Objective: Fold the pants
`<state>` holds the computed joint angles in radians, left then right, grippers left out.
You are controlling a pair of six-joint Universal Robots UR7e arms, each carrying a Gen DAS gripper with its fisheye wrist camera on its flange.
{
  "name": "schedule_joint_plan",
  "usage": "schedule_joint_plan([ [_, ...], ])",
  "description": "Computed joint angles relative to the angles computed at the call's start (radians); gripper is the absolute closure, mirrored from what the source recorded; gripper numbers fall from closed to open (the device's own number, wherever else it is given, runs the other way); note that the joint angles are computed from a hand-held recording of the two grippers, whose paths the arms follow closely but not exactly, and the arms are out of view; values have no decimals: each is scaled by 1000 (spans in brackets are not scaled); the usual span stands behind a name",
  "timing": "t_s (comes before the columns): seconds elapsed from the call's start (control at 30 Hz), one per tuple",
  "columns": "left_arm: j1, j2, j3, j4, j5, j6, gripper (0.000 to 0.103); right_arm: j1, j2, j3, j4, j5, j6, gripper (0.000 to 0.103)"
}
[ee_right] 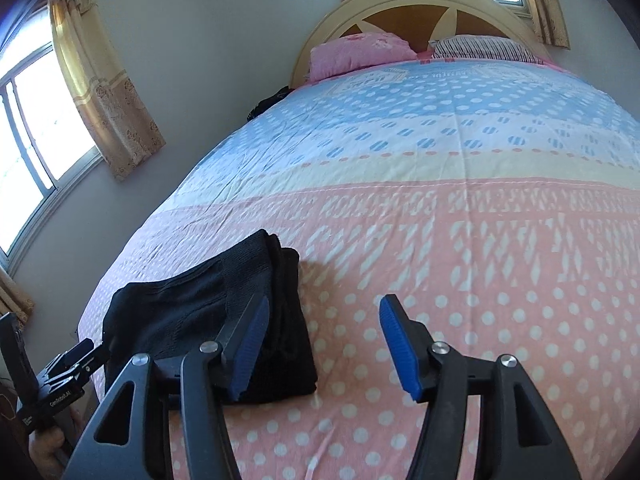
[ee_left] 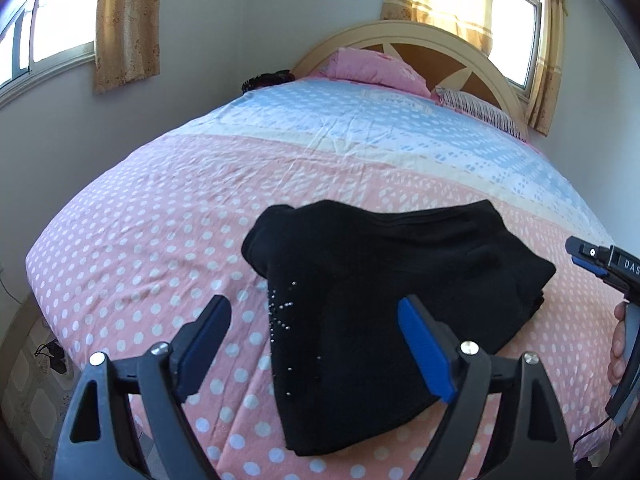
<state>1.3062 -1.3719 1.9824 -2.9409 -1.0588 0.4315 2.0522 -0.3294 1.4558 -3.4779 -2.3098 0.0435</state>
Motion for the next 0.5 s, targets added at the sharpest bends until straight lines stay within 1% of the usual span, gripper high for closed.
schedule_joint_plan([
  [0.1, -24, -30, 24, -11, -17, 6, 15, 44, -1, 30, -67, -37, -36, 43],
  [0.23, -57, -71, 51, -35, -36, 9, 14, 103, 15, 29, -114, -92, -93, 43],
  [0.3, -67, -87, 59, -47, -49, 6, 11, 130, 21, 22, -123, -119, -122, 43],
  [0.37, -80, -106, 71, -66, -61, 6, 7, 157, 30, 12, -159, -140, -168, 43],
  [0.5, -103, -137, 88, -94, -77, 19, 5, 195, 37, 7, -214, -154, -213, 42],
])
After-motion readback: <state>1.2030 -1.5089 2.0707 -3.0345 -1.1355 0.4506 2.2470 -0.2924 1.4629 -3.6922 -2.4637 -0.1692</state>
